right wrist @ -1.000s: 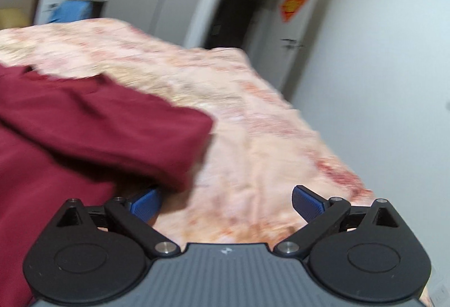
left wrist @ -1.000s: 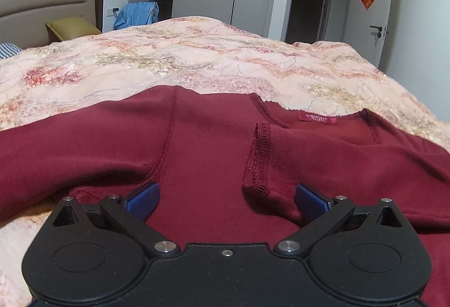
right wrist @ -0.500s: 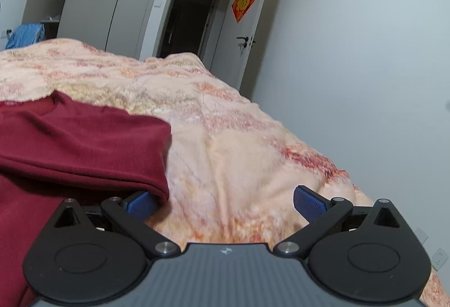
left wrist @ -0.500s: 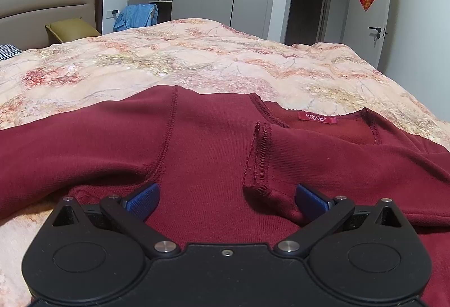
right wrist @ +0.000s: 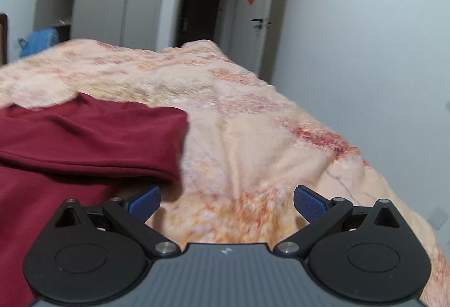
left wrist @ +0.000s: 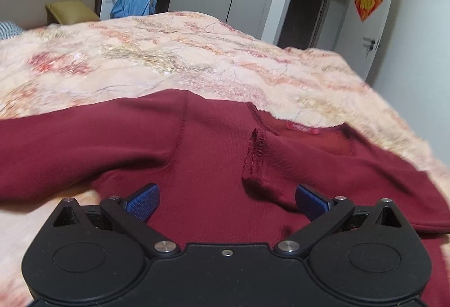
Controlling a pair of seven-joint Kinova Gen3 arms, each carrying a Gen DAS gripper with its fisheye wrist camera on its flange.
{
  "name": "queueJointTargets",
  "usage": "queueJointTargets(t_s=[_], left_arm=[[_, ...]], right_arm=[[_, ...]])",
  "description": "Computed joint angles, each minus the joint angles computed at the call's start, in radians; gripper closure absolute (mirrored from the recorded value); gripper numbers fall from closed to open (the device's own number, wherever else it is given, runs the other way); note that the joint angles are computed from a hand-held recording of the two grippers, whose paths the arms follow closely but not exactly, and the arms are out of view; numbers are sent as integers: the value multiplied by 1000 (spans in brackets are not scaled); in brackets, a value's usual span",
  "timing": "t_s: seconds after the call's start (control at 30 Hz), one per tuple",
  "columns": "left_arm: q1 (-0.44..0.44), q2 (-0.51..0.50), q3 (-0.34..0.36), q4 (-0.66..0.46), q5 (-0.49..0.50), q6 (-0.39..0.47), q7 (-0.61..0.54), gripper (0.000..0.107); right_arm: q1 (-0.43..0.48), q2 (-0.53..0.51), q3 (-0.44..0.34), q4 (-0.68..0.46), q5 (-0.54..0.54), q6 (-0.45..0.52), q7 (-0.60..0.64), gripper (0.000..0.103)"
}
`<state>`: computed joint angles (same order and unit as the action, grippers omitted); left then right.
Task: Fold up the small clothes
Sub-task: 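Move the left gripper to the other sleeve cuff and close on it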
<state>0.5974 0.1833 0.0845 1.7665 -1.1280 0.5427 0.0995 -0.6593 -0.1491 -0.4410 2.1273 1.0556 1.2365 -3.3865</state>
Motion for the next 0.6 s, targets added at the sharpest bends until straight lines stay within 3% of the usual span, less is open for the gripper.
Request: queueJointTargets(t_s=[0.1,0.27,0.4,0.6], left_arm=[[-24,-105,12,93,29,-11,30,5],[-90,-273,54,222,123,100,39,5],[-169,-385,55,320,187,170,69,5],[-345,-508,58,445,140,116,213,5]], right_arm=[[-21,-73,-29,17,-16,-56,3,0],[-23,-140,-102,29,2,-183,22,0],[-11,-128,-173,25,38,-265,11,0],[-46,-38,-211,-5,50,-247,14,0]])
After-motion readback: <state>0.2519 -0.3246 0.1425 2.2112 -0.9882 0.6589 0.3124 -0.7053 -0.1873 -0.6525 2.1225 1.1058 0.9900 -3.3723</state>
